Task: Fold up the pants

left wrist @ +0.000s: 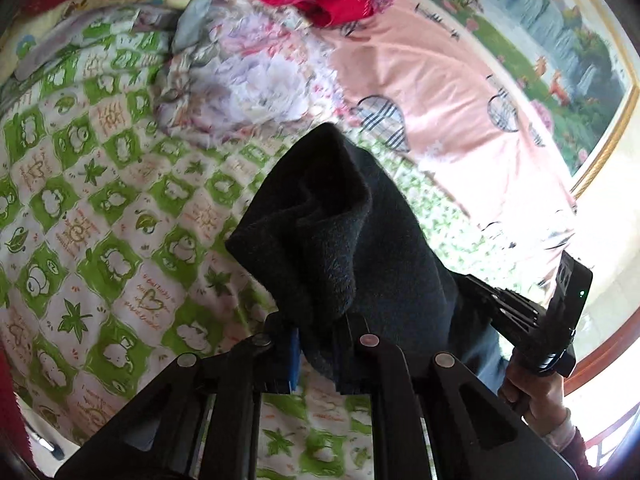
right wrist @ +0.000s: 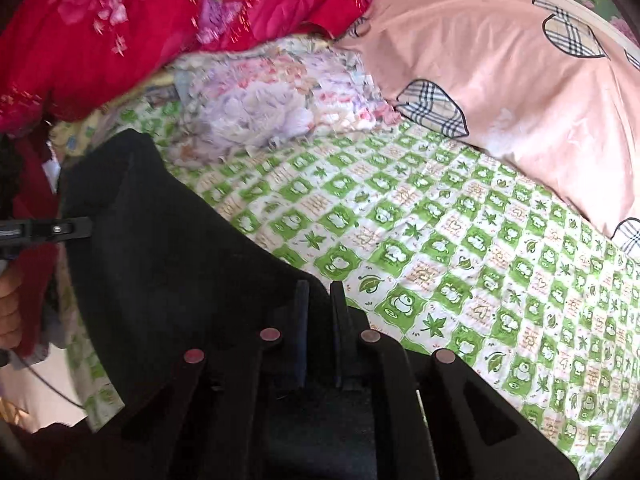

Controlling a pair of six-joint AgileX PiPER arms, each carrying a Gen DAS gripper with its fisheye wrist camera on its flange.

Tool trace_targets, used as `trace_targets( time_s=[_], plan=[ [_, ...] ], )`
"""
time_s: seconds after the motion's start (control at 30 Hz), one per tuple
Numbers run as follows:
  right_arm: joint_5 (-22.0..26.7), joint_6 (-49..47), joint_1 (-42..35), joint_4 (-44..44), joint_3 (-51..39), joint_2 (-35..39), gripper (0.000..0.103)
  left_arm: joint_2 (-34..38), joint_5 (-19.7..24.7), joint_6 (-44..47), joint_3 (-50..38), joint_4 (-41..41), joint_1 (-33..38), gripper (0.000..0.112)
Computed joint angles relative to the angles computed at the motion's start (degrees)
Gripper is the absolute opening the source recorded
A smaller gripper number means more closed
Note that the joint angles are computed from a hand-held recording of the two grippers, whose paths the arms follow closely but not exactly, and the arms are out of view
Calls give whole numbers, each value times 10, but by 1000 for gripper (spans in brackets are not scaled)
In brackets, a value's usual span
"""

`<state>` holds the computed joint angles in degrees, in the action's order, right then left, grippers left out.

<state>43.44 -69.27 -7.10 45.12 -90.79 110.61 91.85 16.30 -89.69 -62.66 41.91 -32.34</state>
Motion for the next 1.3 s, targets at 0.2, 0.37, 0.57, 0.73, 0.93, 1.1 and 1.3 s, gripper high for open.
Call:
trace_targets(
  time_s=[0.2, 0.37, 0.57, 0.73, 0.93, 1.1, 1.3],
  plan=[
    [-55, 47, 29, -36, -18, 46, 9, 33, 9, 70, -5, -39, 18, 11],
    [-70, 76, 44, -64, -21, 70, 9, 84, 30, 120, -25, -60, 26, 12],
    [-64, 124, 35, -79, -28, 80, 27, 87, 85, 99, -33, -23, 2, 30],
    [-22, 75, -28, 24, 20, 19, 41, 48, 187, 41, -34, 39, -30, 41],
    [45, -17, -130, 133, 115, -55, 53, 20, 238, 26, -66, 62, -61, 37],
    [76, -43, -213, 159, 173, -91, 53, 53, 220, 131, -139, -8, -83, 38],
    [99, -66, -313, 160, 221, -117, 53, 158, 223, 327, -291, -138, -132, 43]
  ],
)
